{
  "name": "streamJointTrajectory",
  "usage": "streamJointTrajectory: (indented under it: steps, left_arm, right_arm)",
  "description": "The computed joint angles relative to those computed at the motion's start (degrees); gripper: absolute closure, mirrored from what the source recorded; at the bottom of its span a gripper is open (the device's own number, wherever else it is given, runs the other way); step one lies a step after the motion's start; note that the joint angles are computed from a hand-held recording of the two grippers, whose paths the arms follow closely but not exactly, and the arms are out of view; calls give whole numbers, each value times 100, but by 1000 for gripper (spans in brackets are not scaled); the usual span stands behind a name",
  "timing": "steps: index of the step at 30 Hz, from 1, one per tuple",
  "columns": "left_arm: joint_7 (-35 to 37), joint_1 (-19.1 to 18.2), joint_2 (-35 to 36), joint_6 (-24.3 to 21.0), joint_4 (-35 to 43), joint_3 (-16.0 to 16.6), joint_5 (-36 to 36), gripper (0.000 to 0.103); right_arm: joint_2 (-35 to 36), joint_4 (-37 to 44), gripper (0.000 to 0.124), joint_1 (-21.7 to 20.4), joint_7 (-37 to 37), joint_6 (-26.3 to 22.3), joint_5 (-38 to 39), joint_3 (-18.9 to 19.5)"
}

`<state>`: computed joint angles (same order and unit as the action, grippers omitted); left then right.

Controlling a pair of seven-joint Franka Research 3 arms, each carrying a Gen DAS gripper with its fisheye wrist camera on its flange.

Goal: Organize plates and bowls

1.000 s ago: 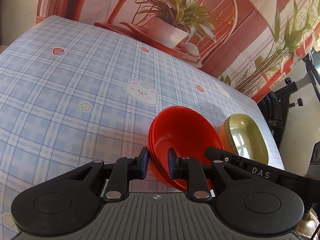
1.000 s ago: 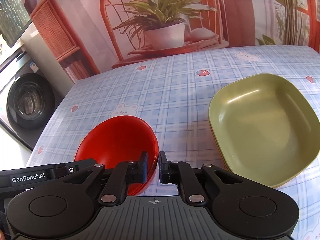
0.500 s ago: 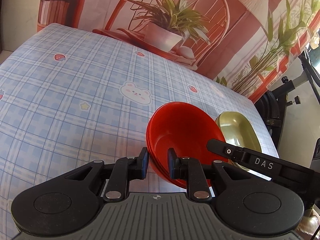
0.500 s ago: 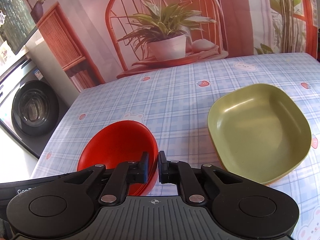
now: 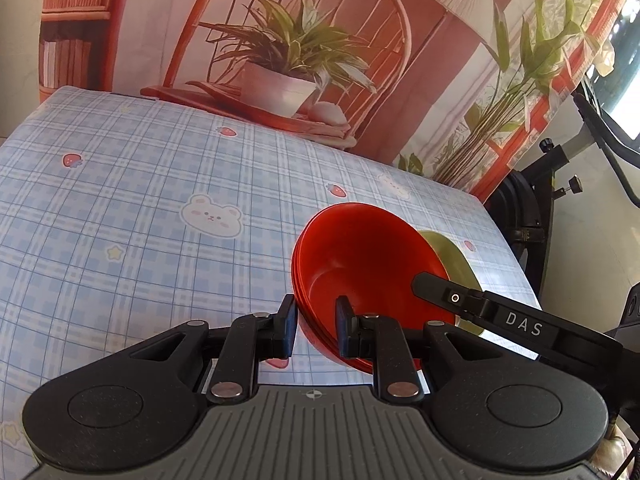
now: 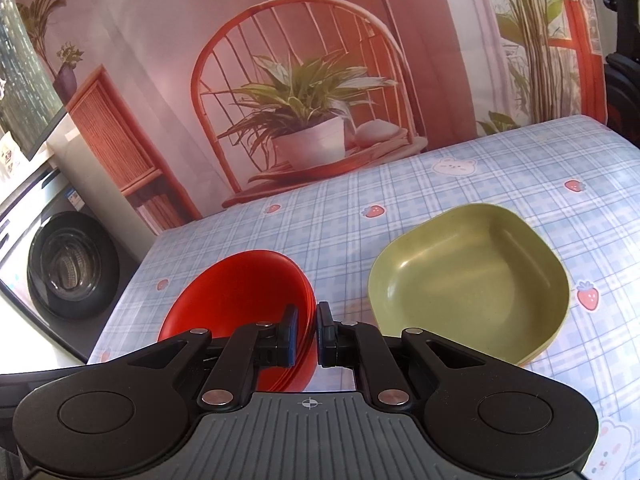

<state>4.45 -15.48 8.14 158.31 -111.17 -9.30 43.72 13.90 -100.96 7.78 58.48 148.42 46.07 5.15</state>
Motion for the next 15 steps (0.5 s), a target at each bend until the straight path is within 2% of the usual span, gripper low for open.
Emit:
streamJointTrajectory:
  steps: [11, 15]
  left_arm:
    - [1220, -281, 1148, -173, 2023, 162, -324, 82]
    - [1801, -386, 1651, -394, 2689, 132, -737, 82]
  right_arm:
    - [679, 1210, 115, -405, -25, 327, 212, 31]
    - [900, 1489, 115, -513, 15, 428, 84, 40]
